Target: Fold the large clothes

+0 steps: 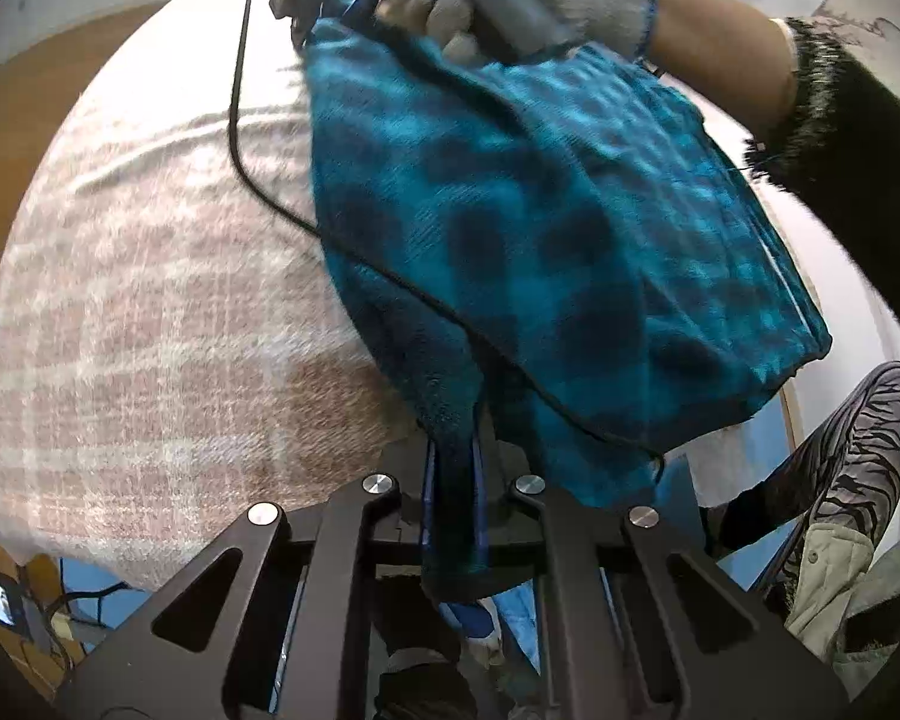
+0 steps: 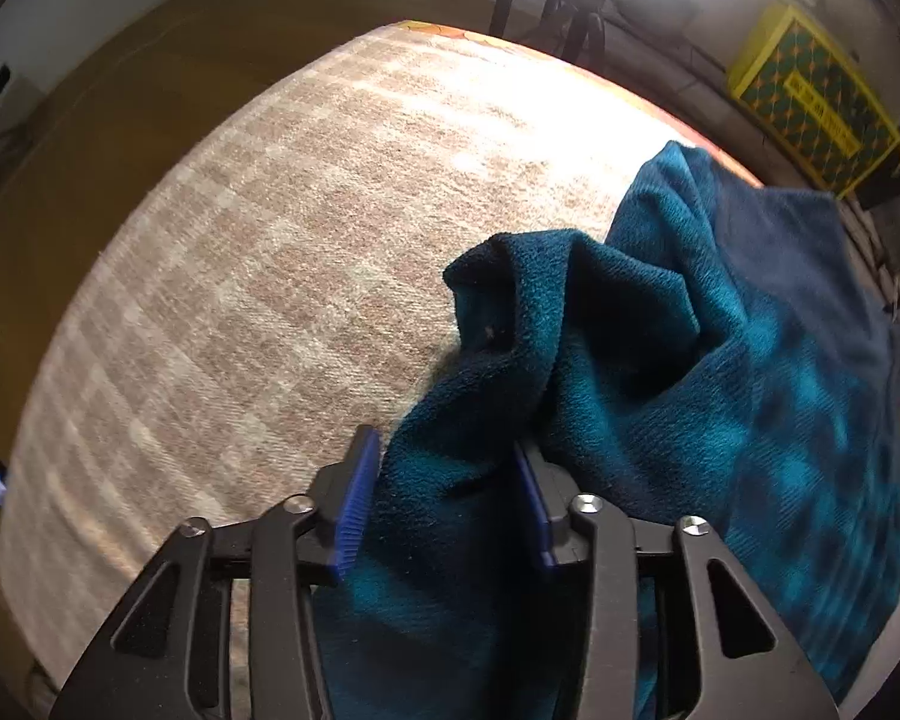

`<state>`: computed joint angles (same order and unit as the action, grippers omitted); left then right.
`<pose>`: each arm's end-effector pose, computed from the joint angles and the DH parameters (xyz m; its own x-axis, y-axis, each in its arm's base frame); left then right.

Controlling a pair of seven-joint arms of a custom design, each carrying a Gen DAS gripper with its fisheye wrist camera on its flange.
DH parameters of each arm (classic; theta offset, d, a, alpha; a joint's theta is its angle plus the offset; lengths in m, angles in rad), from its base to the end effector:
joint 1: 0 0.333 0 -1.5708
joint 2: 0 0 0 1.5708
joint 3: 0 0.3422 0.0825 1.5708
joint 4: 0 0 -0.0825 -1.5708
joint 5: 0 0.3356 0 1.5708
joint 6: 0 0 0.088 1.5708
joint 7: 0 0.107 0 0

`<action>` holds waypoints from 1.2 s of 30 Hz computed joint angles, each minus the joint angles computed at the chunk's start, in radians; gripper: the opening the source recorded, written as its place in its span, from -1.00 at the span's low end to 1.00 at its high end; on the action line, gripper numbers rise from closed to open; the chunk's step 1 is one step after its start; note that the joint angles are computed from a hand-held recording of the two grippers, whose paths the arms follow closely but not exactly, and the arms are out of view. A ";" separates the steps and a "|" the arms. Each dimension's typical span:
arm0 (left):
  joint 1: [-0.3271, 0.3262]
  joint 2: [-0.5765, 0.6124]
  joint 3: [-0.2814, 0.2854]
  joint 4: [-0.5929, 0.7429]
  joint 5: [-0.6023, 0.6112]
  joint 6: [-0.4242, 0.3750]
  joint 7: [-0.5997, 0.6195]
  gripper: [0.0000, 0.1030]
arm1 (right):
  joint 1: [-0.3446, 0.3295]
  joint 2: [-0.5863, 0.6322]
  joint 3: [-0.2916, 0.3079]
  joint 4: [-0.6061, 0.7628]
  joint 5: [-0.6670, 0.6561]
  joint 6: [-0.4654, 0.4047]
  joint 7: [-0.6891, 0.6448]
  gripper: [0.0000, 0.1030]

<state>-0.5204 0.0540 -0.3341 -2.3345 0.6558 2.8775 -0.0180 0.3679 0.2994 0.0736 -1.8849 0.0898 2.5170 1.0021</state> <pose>0.3098 -0.4060 0.4227 0.0601 -0.9339 0.3526 -0.8935 -0.2078 -0.3980 0.5624 0.2602 0.4379 0.7942 -0.6003 0.0939 -0.5460 -0.7729 -0.3233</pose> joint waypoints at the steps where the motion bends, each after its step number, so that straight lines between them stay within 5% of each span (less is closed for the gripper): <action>1: -0.002 -0.005 -0.002 0.004 0.001 -0.010 0.005 -0.87 | -0.003 -0.002 0.000 -0.006 0.000 0.015 -0.008 -0.46; 5: -0.019 0.008 -0.016 0.082 0.010 -0.092 0.042 -0.87 | -0.074 0.013 0.031 0.052 0.145 -0.073 -0.104 -0.78; 12: -0.075 0.058 -0.039 0.265 0.022 -0.272 0.156 -0.87 | -0.265 0.047 0.040 0.242 0.554 -0.406 -0.269 -0.81; 20: -0.163 0.221 -0.024 0.529 0.025 -0.378 0.287 -0.88 | -0.451 0.127 -0.014 0.417 0.809 -0.671 -0.328 -0.81; 31: -0.268 0.467 0.042 0.838 -0.083 -0.486 0.468 -0.87 | -0.502 0.312 -0.026 0.599 0.699 -0.654 -0.210 -0.81; 36: -0.285 0.465 0.050 0.836 -0.124 -0.495 0.479 -0.56 | -0.482 0.311 -0.033 0.572 0.595 -0.609 -0.184 -0.67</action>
